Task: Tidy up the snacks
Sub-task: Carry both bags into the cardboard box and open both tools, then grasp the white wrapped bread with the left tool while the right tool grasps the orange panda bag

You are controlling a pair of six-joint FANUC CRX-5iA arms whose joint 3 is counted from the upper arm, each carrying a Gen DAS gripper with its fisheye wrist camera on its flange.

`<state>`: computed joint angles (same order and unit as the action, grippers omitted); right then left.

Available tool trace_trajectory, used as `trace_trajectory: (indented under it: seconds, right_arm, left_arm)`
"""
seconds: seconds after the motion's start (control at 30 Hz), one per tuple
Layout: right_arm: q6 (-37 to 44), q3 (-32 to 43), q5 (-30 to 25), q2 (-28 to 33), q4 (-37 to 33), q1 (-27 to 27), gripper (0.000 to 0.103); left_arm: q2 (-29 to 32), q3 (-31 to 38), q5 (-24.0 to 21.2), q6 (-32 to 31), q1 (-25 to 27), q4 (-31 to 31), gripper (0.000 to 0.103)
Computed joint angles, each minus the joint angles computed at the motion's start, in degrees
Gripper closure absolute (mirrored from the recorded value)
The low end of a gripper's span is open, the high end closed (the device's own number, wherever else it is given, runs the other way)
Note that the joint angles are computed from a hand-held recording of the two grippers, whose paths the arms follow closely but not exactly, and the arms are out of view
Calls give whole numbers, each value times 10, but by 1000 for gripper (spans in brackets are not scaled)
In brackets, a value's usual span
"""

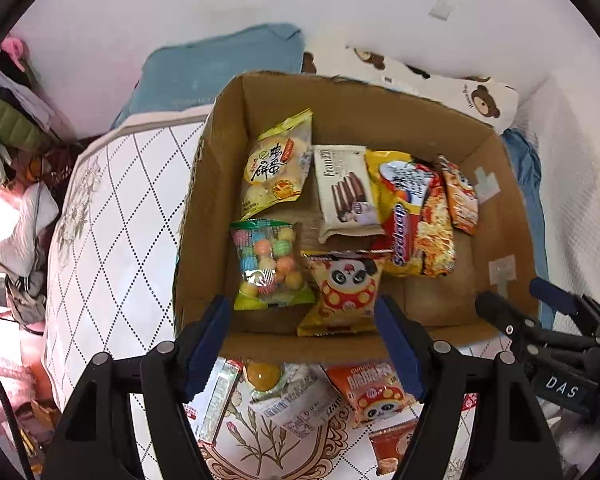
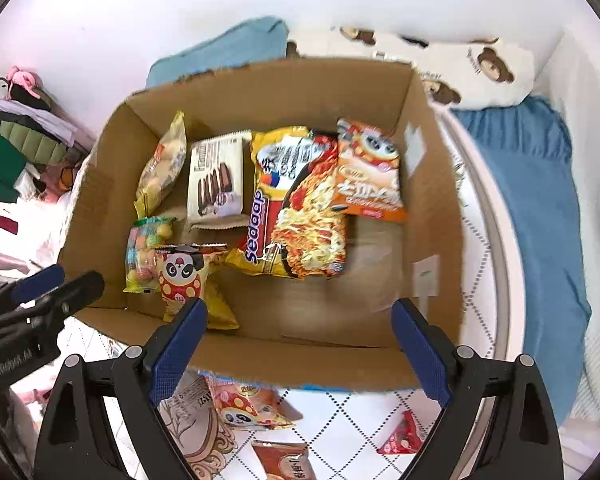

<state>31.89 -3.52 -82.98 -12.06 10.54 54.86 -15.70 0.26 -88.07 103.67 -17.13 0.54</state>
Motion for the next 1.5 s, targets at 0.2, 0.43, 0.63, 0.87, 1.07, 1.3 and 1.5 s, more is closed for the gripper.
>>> trace_trajectory:
  seconds: [0.2,0.43,0.63,0.87,1.07,1.3,1.5]
  right_arm:
    - [-61,-32,-9,-47,63,60,8]
    - [-110,-65,-3,-111,94,144,11]
    - [-115,-107,2,-128,55,185,47]
    - [-139,-162,28,-147,3,184,46]
    - [-158,-180,10,-160,-5,187,46]
    - [-131,-170,25,-140,-12,179,46]
    - [-49,-138,64,-68,-44,156,41]
  left_arm:
    - [-34,2,7,14,-23,-11,31]
    - [-81,-25,-9,12,-69,-52,31]
    - [-79,-101,-34,-37,-112,-81,31]
    - [-4,-149,-18,-105,-150,-88,31]
    - [25,-156,0,-126,-177,-101,36]
    - [-69,-244,-6,-35,-45,13,42]
    - [-172,-348,-40,1,92,110,42]
